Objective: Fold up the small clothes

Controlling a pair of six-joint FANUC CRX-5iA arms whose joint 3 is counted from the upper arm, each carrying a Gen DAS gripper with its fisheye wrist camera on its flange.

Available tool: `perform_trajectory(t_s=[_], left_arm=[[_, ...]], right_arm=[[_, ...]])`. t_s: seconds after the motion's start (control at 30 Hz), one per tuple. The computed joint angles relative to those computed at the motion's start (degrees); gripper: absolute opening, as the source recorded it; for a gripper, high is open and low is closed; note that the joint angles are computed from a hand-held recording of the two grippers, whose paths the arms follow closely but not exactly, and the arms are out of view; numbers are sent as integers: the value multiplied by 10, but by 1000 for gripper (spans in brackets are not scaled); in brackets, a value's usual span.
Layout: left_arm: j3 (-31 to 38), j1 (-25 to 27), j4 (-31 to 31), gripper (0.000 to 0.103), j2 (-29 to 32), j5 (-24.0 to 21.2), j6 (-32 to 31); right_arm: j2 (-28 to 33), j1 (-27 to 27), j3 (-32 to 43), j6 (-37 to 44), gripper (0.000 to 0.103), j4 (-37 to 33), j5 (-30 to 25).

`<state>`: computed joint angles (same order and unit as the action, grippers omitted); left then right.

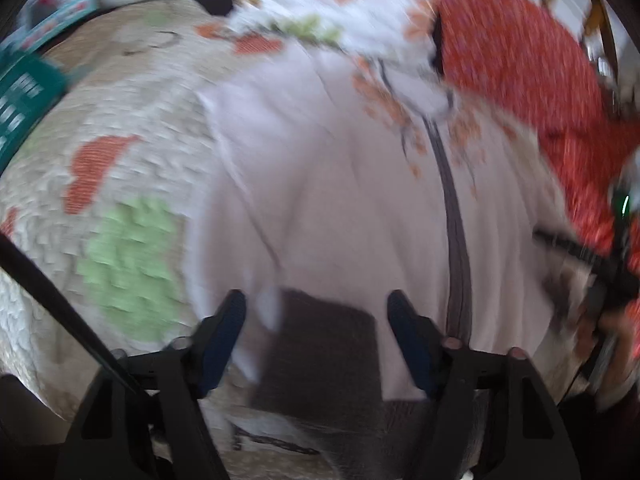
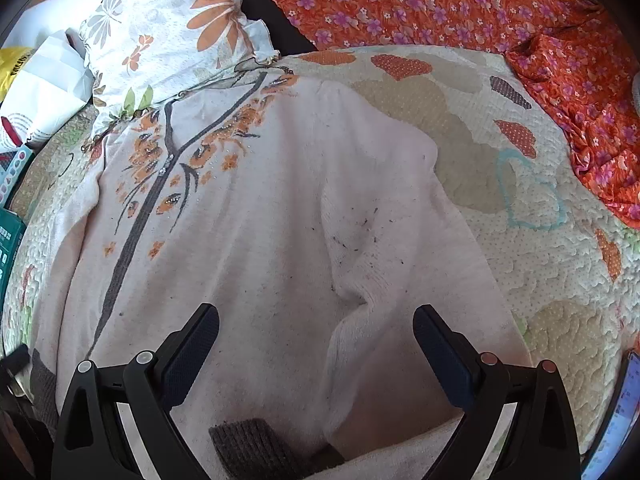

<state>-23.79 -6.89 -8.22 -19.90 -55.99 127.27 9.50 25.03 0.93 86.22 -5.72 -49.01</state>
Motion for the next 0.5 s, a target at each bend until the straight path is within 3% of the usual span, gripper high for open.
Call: perform_trajectory(t_s=[0.03, 0.07, 0.1, 0.27, 0.37, 0.5], left_arm=[[29, -22, -24, 27, 33, -37, 10], [46, -42, -51, 26, 48, -51, 25], [53, -47, -61, 14, 47, -58, 31], [24, 39, -20, 11, -20, -60, 39], [56, 61, -101, 9, -29, -136, 127], [22, 152, -81, 10, -88, -142, 129]], right_arm=[[0, 1, -2, -1, 100, 4, 2], [-1, 2, -3, -2, 99, 7, 3], [-1, 4, -4, -3, 98, 10, 4], [-4, -2, -1, 3, 87, 3, 3], [-4, -14, 6, -4, 85, -4, 9], [-1, -32, 16, -29, 85, -7, 12]])
